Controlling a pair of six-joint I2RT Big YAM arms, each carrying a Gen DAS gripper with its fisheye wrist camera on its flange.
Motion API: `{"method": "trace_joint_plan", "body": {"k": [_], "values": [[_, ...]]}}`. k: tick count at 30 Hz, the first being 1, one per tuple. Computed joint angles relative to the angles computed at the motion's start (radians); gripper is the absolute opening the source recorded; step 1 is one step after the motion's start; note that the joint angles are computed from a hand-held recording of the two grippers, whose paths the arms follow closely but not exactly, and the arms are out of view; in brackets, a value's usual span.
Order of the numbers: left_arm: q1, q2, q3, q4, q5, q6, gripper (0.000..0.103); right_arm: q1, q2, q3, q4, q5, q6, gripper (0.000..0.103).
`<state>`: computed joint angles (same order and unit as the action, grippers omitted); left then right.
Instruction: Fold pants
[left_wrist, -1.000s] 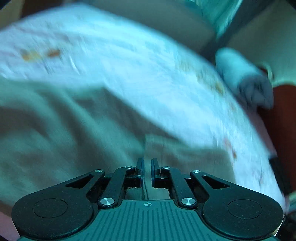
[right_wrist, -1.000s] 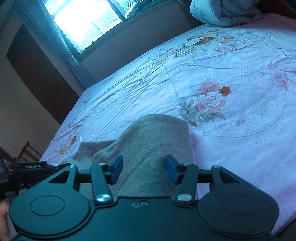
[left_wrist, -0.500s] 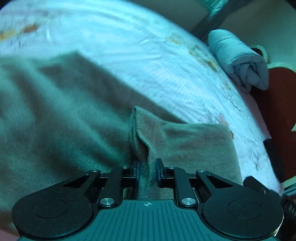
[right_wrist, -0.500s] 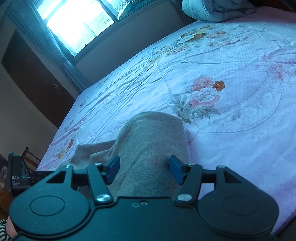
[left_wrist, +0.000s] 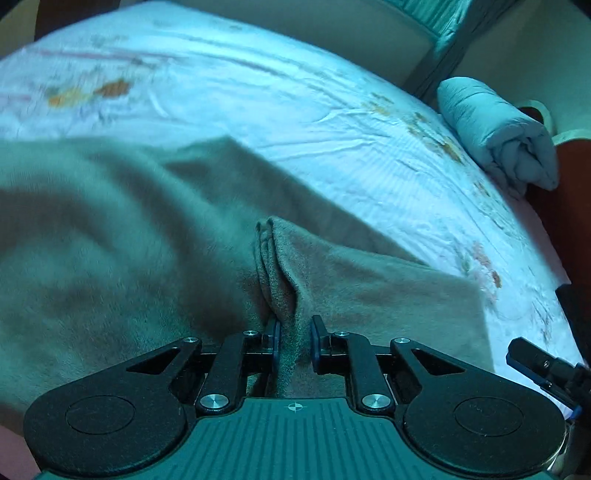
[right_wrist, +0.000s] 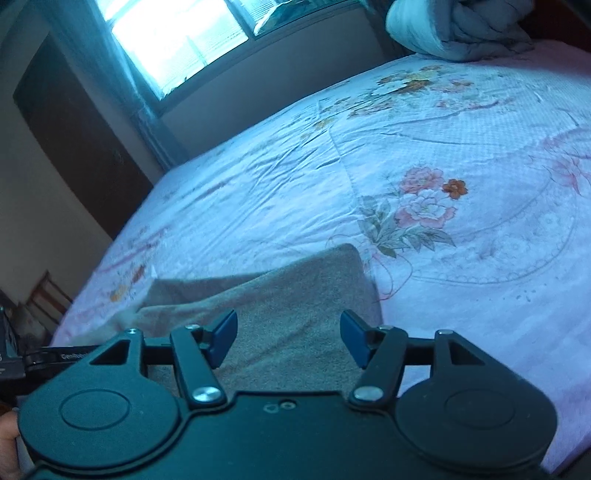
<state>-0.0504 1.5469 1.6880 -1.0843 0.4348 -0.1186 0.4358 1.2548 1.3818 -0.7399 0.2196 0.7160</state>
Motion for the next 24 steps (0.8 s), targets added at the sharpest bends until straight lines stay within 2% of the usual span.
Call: {"method": "trace_joint_plan", "body": {"k": [3,5,6,7,8,9,11,13,17,20,24], "values": [[-0.004,0.025,0.034,-0.013,0.007,-0.074,0.025,0.01,0.047,0.043,-0.039,-0.007,-0.038,0.041],[-0.001,0.002,0.023,0.007,-0.015,-0.062,0.038,0.02,0.083,0.075,-0.07,-0.008,-0.09,0.038],[0.003,-0.011,0.017,0.02,-0.016,-0.054,0.043,0.023,0.111,0.105,-0.12,-0.01,-0.12,0.038],[0.01,-0.031,0.001,0.041,-0.014,-0.052,0.057,0.023,0.133,0.126,-0.16,-0.025,-0.131,0.039],[0.017,-0.051,-0.013,0.058,-0.021,-0.053,0.07,0.023,0.133,0.123,-0.157,-0.032,-0.126,0.039],[0.026,-0.068,-0.028,0.076,-0.033,-0.055,0.072,0.024,0.124,0.113,-0.136,-0.044,-0.117,0.04],[0.051,-0.083,-0.037,0.082,-0.051,-0.057,0.074,0.025,0.116,0.113,-0.101,-0.066,-0.101,0.041],[0.084,-0.077,-0.027,0.06,-0.076,-0.053,0.074,0.029,0.125,0.13,-0.064,-0.098,-0.106,0.042],[0.151,-0.067,-0.033,0.051,-0.107,-0.054,0.074,0.048,0.204,0.22,-0.055,-0.181,-0.125,0.042],[0.194,-0.065,-0.056,0.071,-0.152,-0.041,0.074,0.06,0.28,0.304,-0.054,-0.251,-0.122,0.042],[0.261,-0.045,-0.076,0.09,-0.185,-0.055,0.074,0.086,0.391,0.456,-0.087,-0.294,-0.175,0.039]]}}
